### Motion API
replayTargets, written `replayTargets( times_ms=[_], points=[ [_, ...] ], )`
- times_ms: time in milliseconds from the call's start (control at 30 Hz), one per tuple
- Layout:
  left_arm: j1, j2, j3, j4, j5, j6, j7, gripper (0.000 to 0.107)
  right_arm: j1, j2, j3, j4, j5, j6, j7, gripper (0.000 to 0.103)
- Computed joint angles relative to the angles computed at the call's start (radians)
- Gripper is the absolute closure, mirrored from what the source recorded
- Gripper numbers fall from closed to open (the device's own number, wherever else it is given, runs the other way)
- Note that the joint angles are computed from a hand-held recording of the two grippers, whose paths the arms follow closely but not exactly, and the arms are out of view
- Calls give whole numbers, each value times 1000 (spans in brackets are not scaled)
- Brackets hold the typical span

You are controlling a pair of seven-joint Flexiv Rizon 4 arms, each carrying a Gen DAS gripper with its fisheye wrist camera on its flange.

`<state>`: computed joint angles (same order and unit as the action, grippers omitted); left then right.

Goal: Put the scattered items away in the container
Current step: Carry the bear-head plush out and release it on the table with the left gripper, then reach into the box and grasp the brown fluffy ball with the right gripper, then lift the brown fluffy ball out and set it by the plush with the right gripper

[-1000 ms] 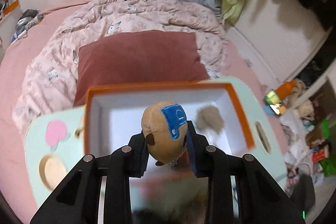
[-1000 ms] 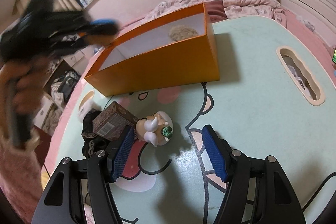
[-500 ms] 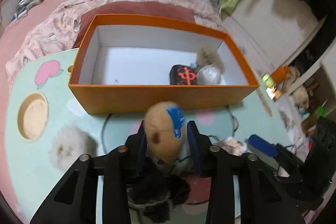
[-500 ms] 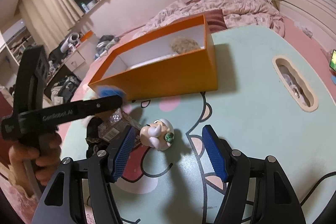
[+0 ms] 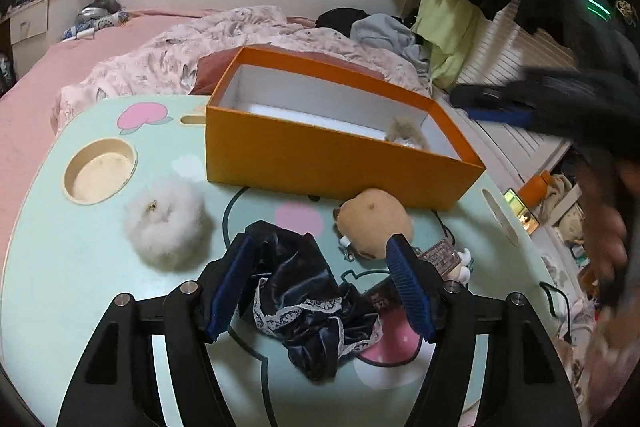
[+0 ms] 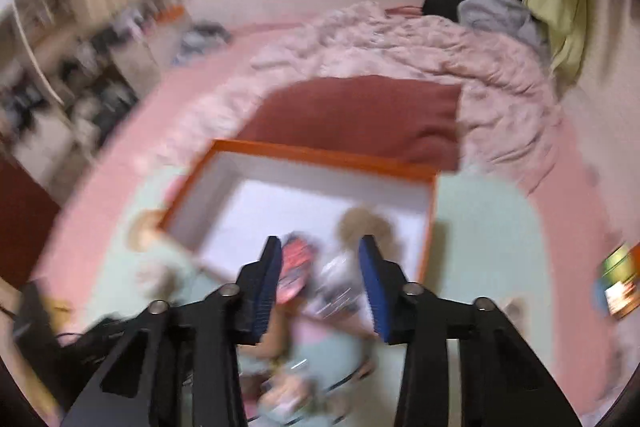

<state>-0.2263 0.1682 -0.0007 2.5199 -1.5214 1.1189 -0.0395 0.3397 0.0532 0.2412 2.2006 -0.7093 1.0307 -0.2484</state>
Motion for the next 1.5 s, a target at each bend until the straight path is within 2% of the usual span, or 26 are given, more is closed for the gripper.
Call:
replayTargets(
  times_ms=[33, 133, 400, 500, 533, 600, 667, 700, 800, 900, 967, 1100, 1233, 1367, 1433, 1500],
  points=[
    [-2, 6, 1, 3, -8, -4, 9, 38, 12, -32, -4, -47, 47, -66, -63, 72],
    [4, 13, 9, 10, -8, -25, 19, 38, 31, -97, -14, -133, 194, -139, -214, 72],
    [21, 10, 14, 8, -3, -63, 12, 38, 61, -231, -35, -279, 366, -401, -330, 71],
    [27, 13, 19, 9, 1, -77, 13, 38, 75, -246, -50, -277, 311, -418, -324, 72],
    [28, 16, 18, 10, -6, -77, 18, 38, 77, -242, -54, -270, 296, -416, -307, 78],
    [29, 22, 19, 12, -24, -81, 29, 38, 71, -223, -55, -241, 283, -368, -281, 79],
    [33, 27, 22, 12, -60, -92, 46, 38, 55, -188, -56, -189, 271, -255, -238, 80],
    [36, 31, 24, 13, -79, -101, 53, 38, 49, -162, -61, -149, 239, -174, -164, 80],
    [48, 41, 26, 13, -133, -122, 71, 38, 24, -78, -63, -60, 100, -28, -28, 80],
    [59, 37, 18, 8, -157, -118, 69, 38, -16, 26, -36, 31, 51, 100, 77, 80],
    [64, 30, 15, 5, -153, -114, 57, 38, -32, 79, -10, 81, 67, 154, 90, 80],
    [71, 13, 17, 0, -119, -112, 21, 38, -29, 165, 56, 184, 148, 193, 112, 80],
    [69, 13, 15, 2, -111, -103, 16, 38, -12, 155, 100, 258, 197, 228, 177, 80],
    [64, 14, 11, 4, -110, -88, 18, 38, 18, 61, 94, 269, 176, 269, 216, 77],
    [61, 15, 11, 4, -115, -85, 23, 38, -16, 36, 88, 279, -11, 315, 340, 74],
    [60, 13, 10, 3, -117, -81, 25, 38, -10, 6, 67, 270, -88, 363, 371, 73]
  ],
)
